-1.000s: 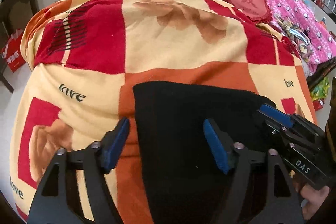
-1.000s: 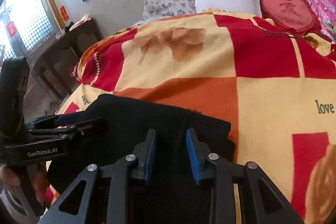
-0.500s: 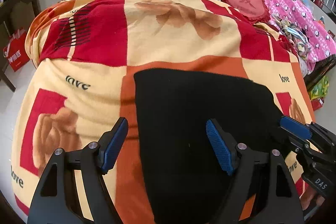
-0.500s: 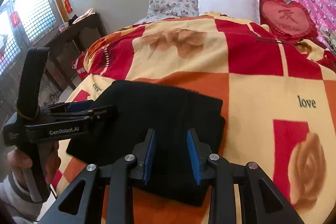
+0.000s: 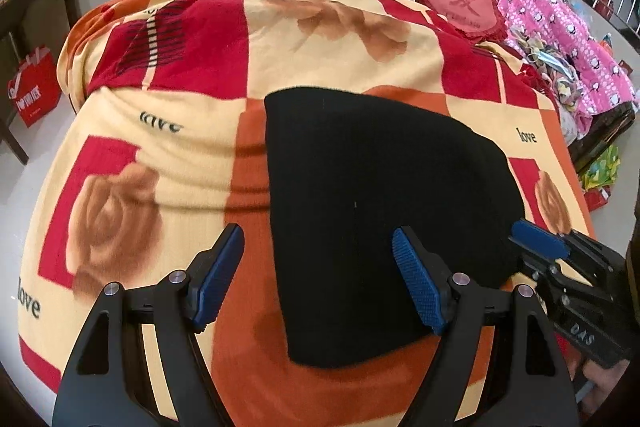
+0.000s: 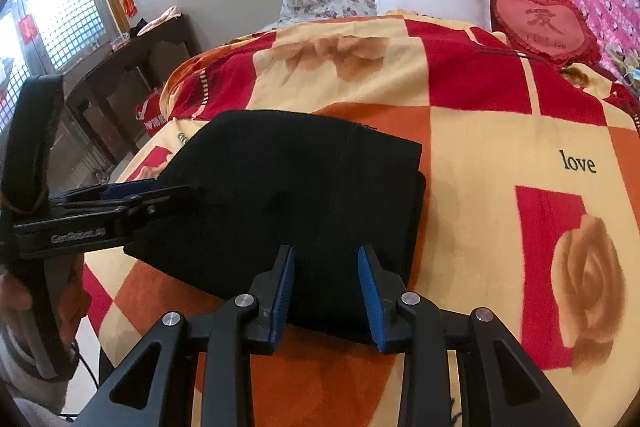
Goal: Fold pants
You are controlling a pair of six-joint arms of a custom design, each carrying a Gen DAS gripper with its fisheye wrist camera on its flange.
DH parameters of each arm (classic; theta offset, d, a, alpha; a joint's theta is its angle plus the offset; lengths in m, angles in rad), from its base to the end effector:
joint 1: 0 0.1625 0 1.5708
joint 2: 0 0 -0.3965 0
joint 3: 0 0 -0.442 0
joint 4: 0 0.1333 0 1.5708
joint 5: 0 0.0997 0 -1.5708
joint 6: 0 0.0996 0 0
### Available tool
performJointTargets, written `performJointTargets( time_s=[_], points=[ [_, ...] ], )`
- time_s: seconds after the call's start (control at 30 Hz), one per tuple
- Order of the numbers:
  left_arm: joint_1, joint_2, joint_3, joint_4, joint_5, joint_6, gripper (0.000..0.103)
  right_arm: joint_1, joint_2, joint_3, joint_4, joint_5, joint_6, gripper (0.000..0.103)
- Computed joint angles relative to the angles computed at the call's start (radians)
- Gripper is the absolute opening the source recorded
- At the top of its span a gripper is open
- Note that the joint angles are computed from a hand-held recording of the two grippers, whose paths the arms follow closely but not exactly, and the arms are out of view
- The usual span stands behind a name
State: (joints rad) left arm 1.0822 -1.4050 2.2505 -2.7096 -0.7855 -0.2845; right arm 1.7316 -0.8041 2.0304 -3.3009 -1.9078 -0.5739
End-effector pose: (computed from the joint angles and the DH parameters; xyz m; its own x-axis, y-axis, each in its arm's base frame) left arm -0.0428 -0.5146 0.1842 -0.8175 -0.0919 -0.5685 0.2291 0.8538 -0.4675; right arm 0.1883 -0.5338 -0.0022 -0.7277 -0.4639 0.5053 -0.6374 0.7295 -0.2482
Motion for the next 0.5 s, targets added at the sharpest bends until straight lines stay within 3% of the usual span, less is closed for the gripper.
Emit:
performJointTargets(
  time_s=[0.37,0.5],
  points=[
    [0.030,0.006,0.028,-0.023,-0.071,-0.034,0.078,-0.019,-0.005,0.012,-0.002,0.019,-0.014,0.034],
    [0.022,-0.004,0.030,-0.005,-0.064,-0.032,0.078,-0.021,-0.017,0.008,0.033,0.029,-0.006,0.036]
  ],
)
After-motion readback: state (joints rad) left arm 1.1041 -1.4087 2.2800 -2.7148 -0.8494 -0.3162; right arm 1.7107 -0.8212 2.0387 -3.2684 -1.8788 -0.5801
